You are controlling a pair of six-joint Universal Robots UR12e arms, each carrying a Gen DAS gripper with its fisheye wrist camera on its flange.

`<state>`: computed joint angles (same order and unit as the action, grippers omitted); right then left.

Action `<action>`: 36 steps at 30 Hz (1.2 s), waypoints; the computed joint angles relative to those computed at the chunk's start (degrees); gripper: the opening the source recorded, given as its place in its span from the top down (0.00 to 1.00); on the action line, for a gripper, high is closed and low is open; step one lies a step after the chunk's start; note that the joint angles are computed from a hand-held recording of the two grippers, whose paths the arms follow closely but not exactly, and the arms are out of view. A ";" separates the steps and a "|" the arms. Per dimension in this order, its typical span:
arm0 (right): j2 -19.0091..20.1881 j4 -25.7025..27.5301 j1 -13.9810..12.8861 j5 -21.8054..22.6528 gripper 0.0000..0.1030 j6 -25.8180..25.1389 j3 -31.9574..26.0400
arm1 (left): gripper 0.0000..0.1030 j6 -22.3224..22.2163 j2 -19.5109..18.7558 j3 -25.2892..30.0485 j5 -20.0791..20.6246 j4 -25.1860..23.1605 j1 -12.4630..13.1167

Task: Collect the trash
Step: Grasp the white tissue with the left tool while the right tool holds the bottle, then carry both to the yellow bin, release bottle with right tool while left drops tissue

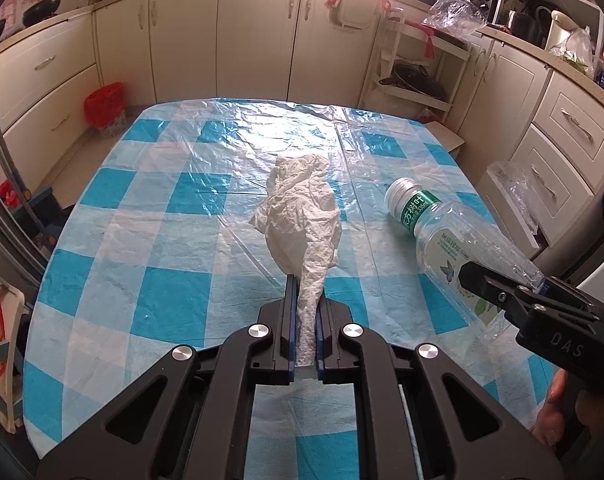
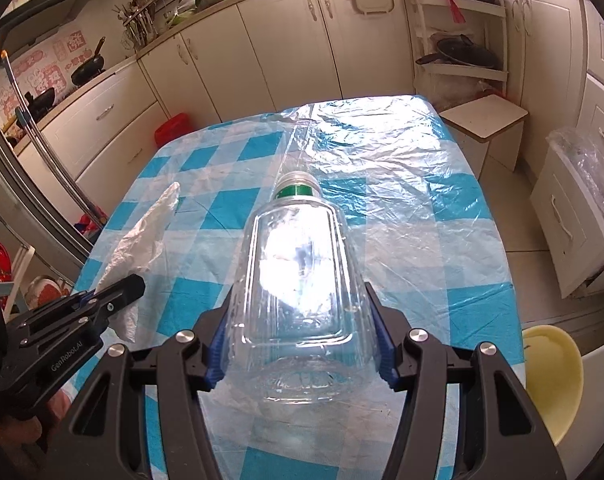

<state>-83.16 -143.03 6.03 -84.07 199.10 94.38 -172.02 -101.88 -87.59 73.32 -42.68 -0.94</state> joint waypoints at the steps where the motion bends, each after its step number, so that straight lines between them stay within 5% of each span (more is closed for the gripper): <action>1: -0.25 -0.26 -0.25 0.63 0.45 0.56 0.25 | 0.93 -0.06 0.13 -0.01 -0.41 0.00 0.01; 23: -11.61 -5.97 -6.12 -7.88 0.45 10.63 9.48 | 0.93 4.74 2.90 -0.29 -9.57 -2.27 -5.54; 33: -14.27 -0.45 -9.43 -16.82 0.45 16.99 13.93 | 0.93 8.43 2.98 -0.02 -11.64 -5.07 -10.13; 36: -13.48 1.79 -11.53 -14.99 0.45 20.37 14.93 | 0.93 9.59 2.77 0.32 -11.50 -5.98 -11.43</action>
